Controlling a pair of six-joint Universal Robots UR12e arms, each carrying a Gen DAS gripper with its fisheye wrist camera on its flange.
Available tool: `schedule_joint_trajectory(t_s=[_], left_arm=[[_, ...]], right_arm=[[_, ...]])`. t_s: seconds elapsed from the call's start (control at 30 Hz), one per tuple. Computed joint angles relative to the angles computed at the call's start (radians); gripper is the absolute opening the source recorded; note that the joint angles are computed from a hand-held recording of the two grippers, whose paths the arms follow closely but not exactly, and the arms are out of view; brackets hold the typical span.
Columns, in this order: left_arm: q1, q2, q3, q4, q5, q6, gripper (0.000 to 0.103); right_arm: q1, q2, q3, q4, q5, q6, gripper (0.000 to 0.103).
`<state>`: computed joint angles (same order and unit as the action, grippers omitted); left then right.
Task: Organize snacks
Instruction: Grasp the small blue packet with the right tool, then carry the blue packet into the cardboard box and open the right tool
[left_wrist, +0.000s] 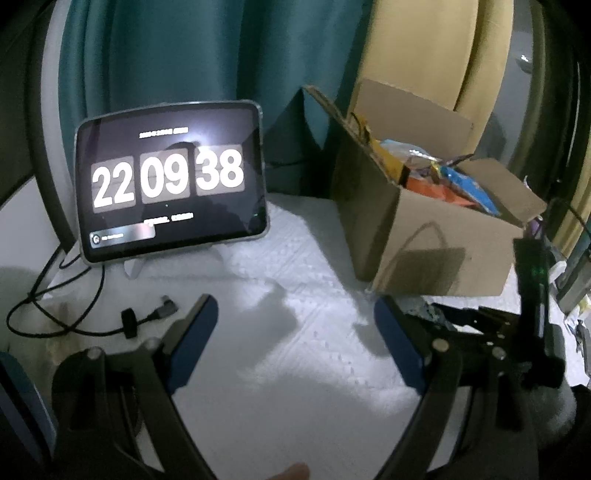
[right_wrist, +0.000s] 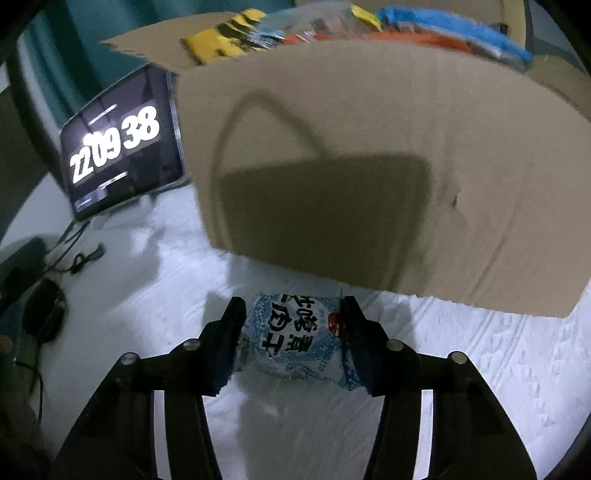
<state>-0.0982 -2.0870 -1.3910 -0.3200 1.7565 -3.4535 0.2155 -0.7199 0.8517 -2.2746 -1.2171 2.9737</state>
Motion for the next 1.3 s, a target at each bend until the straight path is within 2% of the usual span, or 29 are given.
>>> schedule_joint_trajectory(t_s=[0.27, 0.53, 0.67, 0.8, 1.1, 1.13, 1.27, 1.3], left_arm=[[-0.025, -0.001, 0.018, 0.028, -0.015, 0.015, 0.088], [-0.055, -0.042, 0.113, 0.046, -0.019, 0.072, 0.088], [-0.062, -0.072, 0.172, 0.026, -0.02, 0.089, 0.088], [-0.057, -0.102, 0.228, -0.012, -0.056, 0.069, 0.088], [-0.066, -0.187, 0.373, -0.065, -0.045, 0.095, 0.09], [-0.067, -0.195, 0.384, -0.063, -0.043, 0.099, 0.096], [-0.068, -0.215, 0.419, -0.08, -0.039, 0.093, 0.099], [-0.068, -0.217, 0.422, -0.083, -0.035, 0.092, 0.1]], right_arm=[[-0.03, -0.11, 0.137, -0.079, 0.075, -0.045, 0.056], [-0.07, -0.141, 0.153, -0.249, 0.067, 0.023, 0.056], [-0.09, -0.111, 0.094, -0.278, 0.051, 0.053, 0.056], [-0.103, -0.07, 0.019, -0.275, 0.049, 0.072, 0.056], [-0.107, 0.054, -0.198, -0.223, 0.025, 0.094, 0.056], [-0.107, 0.069, -0.223, -0.213, 0.021, 0.092, 0.058], [-0.106, 0.114, -0.301, -0.174, 0.013, 0.098, 0.075], [-0.105, 0.12, -0.312, -0.168, 0.012, 0.098, 0.076]])
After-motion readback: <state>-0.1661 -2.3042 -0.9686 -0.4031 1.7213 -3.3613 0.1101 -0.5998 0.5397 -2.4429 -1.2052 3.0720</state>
